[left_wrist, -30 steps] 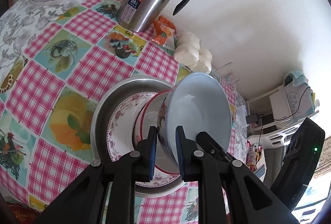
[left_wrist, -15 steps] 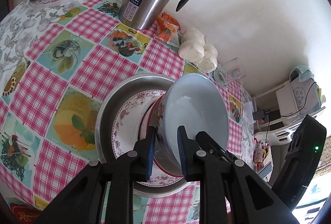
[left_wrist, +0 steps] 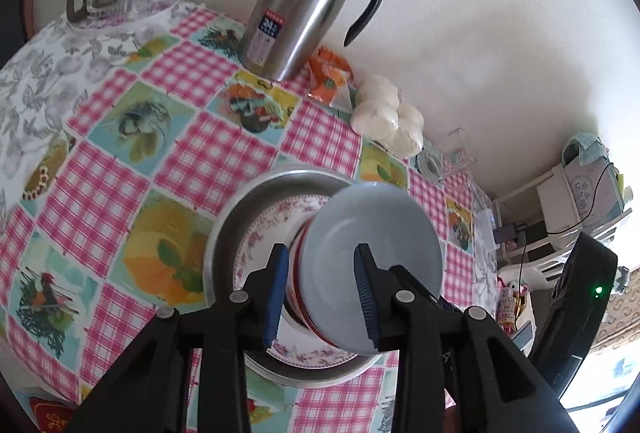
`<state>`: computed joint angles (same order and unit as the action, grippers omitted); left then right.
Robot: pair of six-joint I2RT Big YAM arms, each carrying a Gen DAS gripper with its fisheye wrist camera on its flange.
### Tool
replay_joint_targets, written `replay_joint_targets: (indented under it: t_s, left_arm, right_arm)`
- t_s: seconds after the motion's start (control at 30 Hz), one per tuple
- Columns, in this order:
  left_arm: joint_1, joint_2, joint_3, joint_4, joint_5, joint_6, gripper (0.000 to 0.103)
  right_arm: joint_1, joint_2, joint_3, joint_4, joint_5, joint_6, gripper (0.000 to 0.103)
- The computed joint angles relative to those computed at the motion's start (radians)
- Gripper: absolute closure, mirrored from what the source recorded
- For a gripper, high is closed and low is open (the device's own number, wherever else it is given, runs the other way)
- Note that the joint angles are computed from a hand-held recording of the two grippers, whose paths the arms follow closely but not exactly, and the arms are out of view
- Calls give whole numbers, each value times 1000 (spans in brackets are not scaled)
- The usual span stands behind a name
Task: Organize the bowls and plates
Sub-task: 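Lower the pale blue bowl into the red-rimmed bowl in the basin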
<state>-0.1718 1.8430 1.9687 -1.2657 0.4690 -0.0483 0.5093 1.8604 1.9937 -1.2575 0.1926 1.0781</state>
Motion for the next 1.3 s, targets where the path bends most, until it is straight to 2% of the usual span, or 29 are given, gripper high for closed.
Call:
replay_joint_targets:
  t_s: [0.7, 1.3]
  left_arm:
    - [-11, 39, 18, -32, -15, 6, 68]
    - [-16, 56, 25, -49, -24, 1, 68]
  right_arm:
    - [-2, -15, -14, 7, -8, -1, 80]
    - [-7, -40, -46, 46, -26, 18, 80]
